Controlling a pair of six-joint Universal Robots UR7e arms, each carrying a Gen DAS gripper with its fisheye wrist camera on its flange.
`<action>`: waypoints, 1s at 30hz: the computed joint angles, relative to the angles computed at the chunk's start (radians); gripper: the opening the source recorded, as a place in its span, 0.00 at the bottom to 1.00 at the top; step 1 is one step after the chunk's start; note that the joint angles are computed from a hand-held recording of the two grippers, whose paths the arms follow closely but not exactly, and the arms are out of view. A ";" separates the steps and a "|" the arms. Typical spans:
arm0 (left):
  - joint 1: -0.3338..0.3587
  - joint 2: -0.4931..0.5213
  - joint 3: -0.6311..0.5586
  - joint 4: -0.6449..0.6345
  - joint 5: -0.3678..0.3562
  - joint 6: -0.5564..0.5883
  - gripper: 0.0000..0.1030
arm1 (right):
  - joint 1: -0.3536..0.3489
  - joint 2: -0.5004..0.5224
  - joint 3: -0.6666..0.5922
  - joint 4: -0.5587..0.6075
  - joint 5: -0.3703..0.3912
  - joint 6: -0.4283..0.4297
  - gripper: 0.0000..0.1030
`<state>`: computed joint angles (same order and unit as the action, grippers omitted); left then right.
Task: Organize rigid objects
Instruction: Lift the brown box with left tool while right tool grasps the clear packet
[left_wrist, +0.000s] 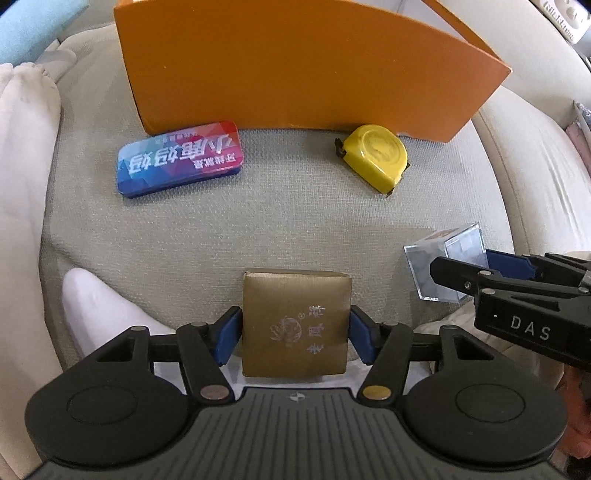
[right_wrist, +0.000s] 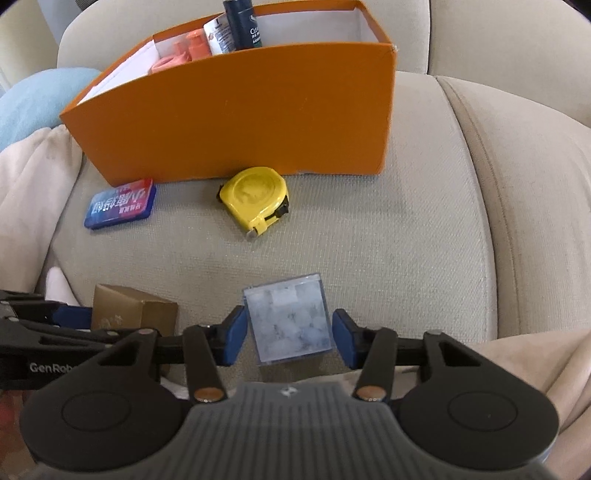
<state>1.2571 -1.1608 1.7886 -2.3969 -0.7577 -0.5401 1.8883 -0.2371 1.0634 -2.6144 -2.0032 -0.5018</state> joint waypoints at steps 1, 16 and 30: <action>-0.003 -0.003 0.005 -0.012 0.003 0.004 0.68 | 0.000 -0.002 0.004 -0.006 0.001 -0.003 0.50; -0.039 -0.050 -0.068 -0.125 -0.064 0.139 0.68 | 0.024 -0.042 0.017 -0.084 0.104 -0.033 0.48; -0.001 0.013 -0.294 -0.193 -0.117 0.330 0.68 | 0.076 0.081 -0.323 0.036 0.208 -0.042 0.48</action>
